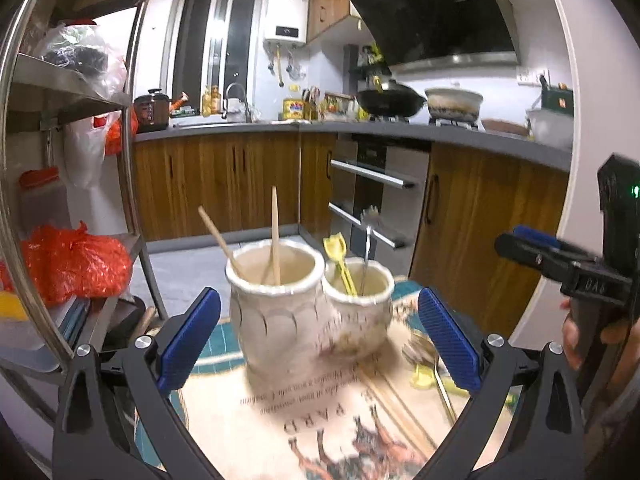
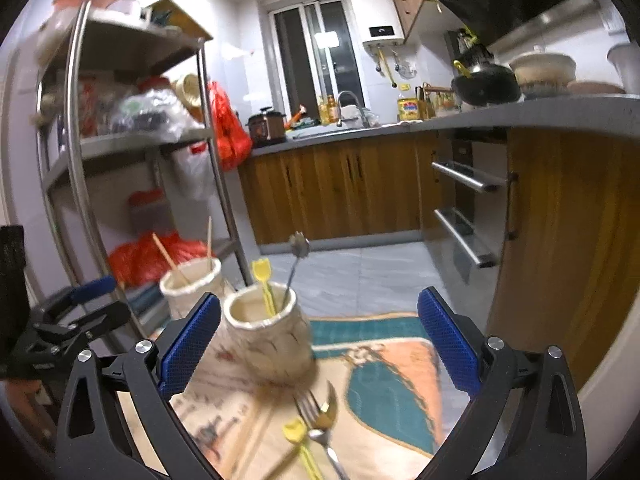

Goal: Organize utensils
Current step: 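Withdraw both open tools from the holder toward the remaining utensils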

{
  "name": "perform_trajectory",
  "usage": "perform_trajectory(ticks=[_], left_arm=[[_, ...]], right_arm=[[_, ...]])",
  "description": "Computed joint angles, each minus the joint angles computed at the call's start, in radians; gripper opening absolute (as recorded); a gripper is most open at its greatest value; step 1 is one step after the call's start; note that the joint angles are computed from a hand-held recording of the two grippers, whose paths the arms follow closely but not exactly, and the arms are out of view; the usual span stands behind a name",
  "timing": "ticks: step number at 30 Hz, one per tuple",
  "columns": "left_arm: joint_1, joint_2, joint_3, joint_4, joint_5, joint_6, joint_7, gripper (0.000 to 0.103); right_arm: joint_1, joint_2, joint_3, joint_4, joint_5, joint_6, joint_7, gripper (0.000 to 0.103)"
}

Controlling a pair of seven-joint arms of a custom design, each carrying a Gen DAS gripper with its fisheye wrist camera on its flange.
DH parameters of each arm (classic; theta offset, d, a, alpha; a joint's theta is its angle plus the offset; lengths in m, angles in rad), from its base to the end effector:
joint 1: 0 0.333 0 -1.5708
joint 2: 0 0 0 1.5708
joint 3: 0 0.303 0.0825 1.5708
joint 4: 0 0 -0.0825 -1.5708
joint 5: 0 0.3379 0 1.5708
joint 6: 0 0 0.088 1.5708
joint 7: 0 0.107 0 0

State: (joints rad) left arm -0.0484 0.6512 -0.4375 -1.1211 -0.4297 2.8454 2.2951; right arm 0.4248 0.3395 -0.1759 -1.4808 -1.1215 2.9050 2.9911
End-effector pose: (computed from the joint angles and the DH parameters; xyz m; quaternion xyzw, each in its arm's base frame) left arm 0.6970 -0.2027 0.5785 -0.3761 0.7354 -0.5071 0.2463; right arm 0.6132 0.2338 0.5820 -0.5269 0.6189 -0.3718 0.4484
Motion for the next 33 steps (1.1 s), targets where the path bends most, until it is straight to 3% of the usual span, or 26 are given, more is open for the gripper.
perform_trajectory(ticks=[3,10,16,22,33], left_arm=[[0.02,-0.044,-0.002,-0.08,-0.009,0.004,0.01,0.097],[0.034,-0.092,0.019,-0.159,-0.029,-0.072,0.013,0.097],[-0.015,-0.079,0.079,-0.142,0.018,-0.143,-0.043,0.098],[-0.061,-0.056,0.132,-0.111,0.116,-0.178,-0.121,0.098],[-0.071,-0.044,0.137,-0.088,0.175,-0.22,-0.167,0.098]], right_arm=[[-0.005,-0.029,0.019,-0.053,0.02,-0.018,-0.047,0.098],[-0.023,-0.058,0.061,-0.142,0.112,-0.059,-0.15,0.098],[-0.03,-0.046,0.089,-0.145,0.227,-0.139,-0.263,0.098],[-0.016,-0.037,0.085,-0.133,0.241,-0.194,-0.293,0.098],[-0.016,-0.019,0.099,-0.11,0.317,-0.256,-0.42,0.098]])
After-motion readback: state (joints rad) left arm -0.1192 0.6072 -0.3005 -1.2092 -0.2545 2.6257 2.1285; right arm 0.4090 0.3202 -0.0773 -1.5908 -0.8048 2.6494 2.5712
